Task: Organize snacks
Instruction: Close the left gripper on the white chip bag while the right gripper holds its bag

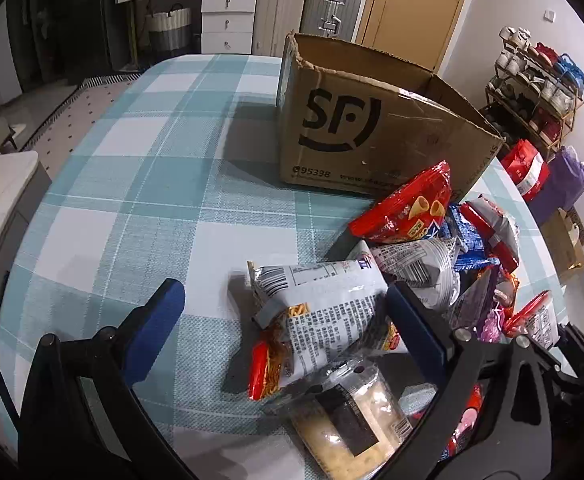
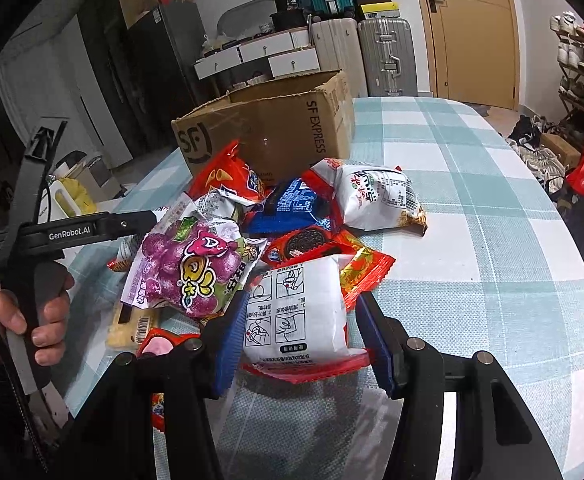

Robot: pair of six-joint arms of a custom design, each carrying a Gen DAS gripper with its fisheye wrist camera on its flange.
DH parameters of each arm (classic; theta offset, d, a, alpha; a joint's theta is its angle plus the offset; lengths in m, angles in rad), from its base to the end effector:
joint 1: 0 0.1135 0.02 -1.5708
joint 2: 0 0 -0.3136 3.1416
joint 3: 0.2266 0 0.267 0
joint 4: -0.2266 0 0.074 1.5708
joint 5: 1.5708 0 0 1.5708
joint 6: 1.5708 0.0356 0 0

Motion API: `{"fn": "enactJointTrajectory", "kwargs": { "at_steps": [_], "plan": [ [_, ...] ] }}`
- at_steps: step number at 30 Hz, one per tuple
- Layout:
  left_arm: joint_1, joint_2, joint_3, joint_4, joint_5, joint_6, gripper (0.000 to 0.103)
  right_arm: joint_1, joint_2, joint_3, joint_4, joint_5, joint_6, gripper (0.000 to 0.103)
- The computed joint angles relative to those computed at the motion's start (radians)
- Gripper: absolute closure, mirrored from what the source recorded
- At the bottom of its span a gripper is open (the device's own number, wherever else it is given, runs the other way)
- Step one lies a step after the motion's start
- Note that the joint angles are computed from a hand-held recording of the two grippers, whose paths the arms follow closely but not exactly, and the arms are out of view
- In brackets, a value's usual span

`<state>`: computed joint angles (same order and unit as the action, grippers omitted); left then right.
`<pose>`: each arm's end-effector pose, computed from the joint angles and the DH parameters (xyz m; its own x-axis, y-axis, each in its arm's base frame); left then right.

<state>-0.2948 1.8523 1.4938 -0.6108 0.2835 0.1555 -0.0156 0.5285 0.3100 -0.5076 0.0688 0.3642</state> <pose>0.4114 -0.1353 0.2904 -0.7127 0.3718 -0.5948 0.5474 0.8250 -0.1402 0.0980 -0.0040 0.2011 -0.5965 0.3647 -0.7150 0.2991 0.9276 0.2237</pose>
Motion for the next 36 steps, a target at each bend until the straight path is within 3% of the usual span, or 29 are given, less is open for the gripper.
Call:
{"fn": "enactJointTrajectory", "kwargs": {
  "at_steps": [9,14,19,25,32,36],
  "plan": [
    [0.017,0.047,0.03,-0.004,0.073,0.005,0.005,-0.024,-0.009,-0.004,-0.003,-0.02,-0.017,0.048],
    [0.024,0.071,0.054,-0.031,0.153,0.031,0.028,-0.021,-0.008,-0.006,-0.006,-0.02,-0.013,0.048],
    [0.028,0.075,0.045,-0.029,0.184,0.04,0.031,-0.009,-0.019,0.001,-0.019,-0.005,-0.005,0.048],
    [0.019,0.112,0.071,-0.073,0.156,0.075,0.037,0.034,-0.028,0.016,-0.036,0.027,0.02,0.048],
    [0.026,0.121,0.085,-0.07,0.172,0.082,0.043,0.178,-0.061,0.055,-0.101,0.154,0.088,0.048],
    [0.04,0.06,0.021,-0.054,0.188,0.1,0.047,0.238,-0.082,0.079,-0.143,0.209,0.129,0.048]
  ]
}}
